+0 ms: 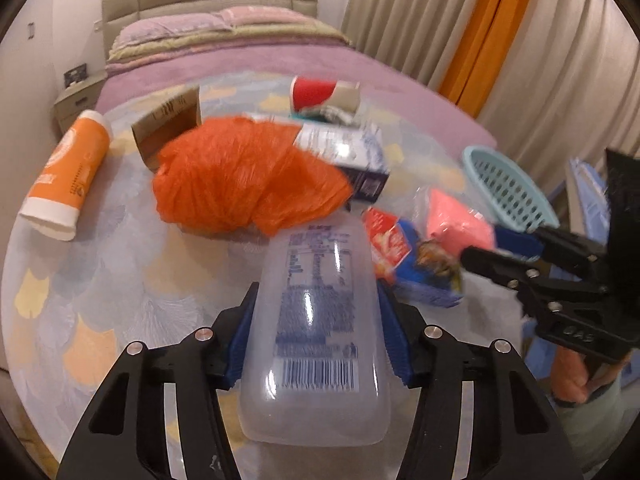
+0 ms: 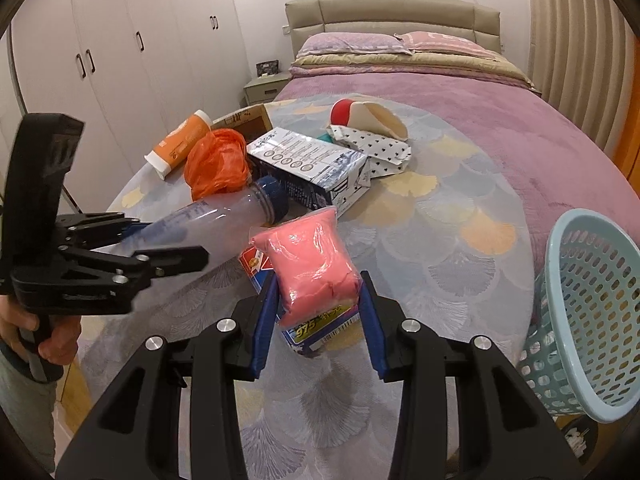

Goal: Collect trash
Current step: 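Carry both items over the blue basket and release them inside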

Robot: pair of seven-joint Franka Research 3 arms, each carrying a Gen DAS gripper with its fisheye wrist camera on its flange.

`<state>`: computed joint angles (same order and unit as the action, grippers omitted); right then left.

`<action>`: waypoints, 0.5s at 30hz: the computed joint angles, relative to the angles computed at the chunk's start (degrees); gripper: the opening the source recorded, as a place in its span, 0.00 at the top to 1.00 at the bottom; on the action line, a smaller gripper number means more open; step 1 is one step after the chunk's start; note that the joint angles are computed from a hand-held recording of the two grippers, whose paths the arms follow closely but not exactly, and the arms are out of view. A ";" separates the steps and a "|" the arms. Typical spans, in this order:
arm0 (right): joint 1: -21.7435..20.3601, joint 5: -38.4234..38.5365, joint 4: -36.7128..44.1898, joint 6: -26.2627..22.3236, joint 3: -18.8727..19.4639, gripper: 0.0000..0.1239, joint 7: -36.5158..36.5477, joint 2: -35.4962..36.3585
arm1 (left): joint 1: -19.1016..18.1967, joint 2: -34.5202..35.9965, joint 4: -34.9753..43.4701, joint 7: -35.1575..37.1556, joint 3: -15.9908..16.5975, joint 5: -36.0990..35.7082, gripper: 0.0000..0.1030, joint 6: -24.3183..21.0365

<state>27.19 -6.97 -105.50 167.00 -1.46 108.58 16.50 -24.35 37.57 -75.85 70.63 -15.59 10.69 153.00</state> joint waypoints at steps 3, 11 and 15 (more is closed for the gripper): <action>0.29 -0.63 -1.32 0.97 -0.52 0.71 0.93 -1.25 | 0.95 -1.47 -2.40 0.10 -1.30 -1.35 0.48 3.92; 0.96 -5.93 -5.19 3.55 -2.74 0.71 6.95 -5.25 | 0.07 -2.26 -2.71 0.96 -2.67 -1.60 0.48 9.73; 0.49 -11.11 -7.51 4.81 -3.94 0.71 12.79 -7.83 | -0.39 -0.30 0.71 2.17 -4.02 -2.37 0.48 11.01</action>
<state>27.68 -18.09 -113.01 171.81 -5.40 121.37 8.67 -24.74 37.26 -75.14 72.80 -19.61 8.32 164.01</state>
